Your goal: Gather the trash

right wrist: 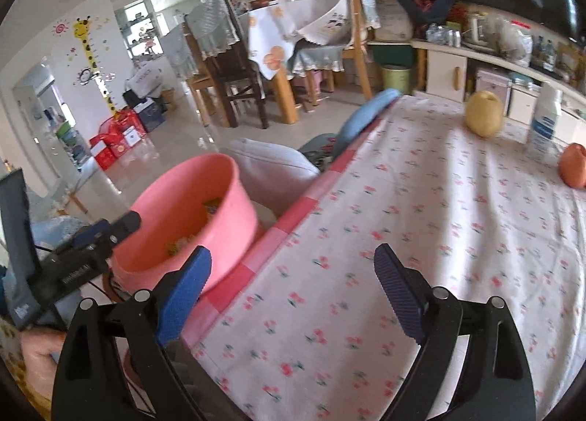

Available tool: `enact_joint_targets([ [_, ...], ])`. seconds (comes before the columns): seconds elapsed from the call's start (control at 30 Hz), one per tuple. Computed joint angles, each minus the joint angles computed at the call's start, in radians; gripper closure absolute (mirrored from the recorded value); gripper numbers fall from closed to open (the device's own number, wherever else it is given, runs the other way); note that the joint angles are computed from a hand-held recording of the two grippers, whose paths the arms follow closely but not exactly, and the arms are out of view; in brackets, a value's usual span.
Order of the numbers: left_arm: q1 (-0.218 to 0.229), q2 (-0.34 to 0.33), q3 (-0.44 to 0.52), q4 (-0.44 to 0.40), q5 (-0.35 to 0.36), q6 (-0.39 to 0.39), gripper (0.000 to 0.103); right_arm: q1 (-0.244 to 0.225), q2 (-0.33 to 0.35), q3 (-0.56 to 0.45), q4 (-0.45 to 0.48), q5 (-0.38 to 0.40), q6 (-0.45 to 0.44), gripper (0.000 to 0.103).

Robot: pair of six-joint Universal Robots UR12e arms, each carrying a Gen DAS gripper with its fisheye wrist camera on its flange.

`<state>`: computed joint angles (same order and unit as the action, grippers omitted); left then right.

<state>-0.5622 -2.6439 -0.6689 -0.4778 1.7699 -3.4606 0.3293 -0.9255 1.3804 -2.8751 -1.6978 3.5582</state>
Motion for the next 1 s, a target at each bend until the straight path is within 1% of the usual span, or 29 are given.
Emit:
enact_joint_targets([
  [0.17,-0.021,0.003,0.000,0.040,0.007,0.034,0.004,0.003,-0.037,0.063,-0.032,-0.054,0.017,0.013],
  [0.23,-0.031,0.001,0.009,0.044,0.007,0.056,0.004,0.005,-0.052,0.087,-0.043,-0.074,0.027,0.011],
  [0.3,-0.042,-0.001,0.018,0.050,0.008,0.079,0.004,0.006,-0.068,0.115,-0.059,-0.100,0.034,0.010],
  [0.43,-0.056,0.005,0.015,0.070,-0.023,0.085,0.004,0.010,-0.097,0.159,-0.076,-0.154,0.038,0.010],
  [0.53,-0.065,0.006,0.017,0.080,-0.037,0.089,0.004,0.011,-0.117,0.189,-0.092,-0.177,0.050,0.010],
  [0.8,-0.094,0.005,0.039,0.080,-0.072,0.144,0.004,0.010,-0.184,0.287,-0.148,-0.248,0.100,0.010],
  [1.0,-0.118,0.006,0.050,0.094,-0.102,0.192,0.004,0.012,-0.230,0.351,-0.172,-0.319,0.138,0.010],
])
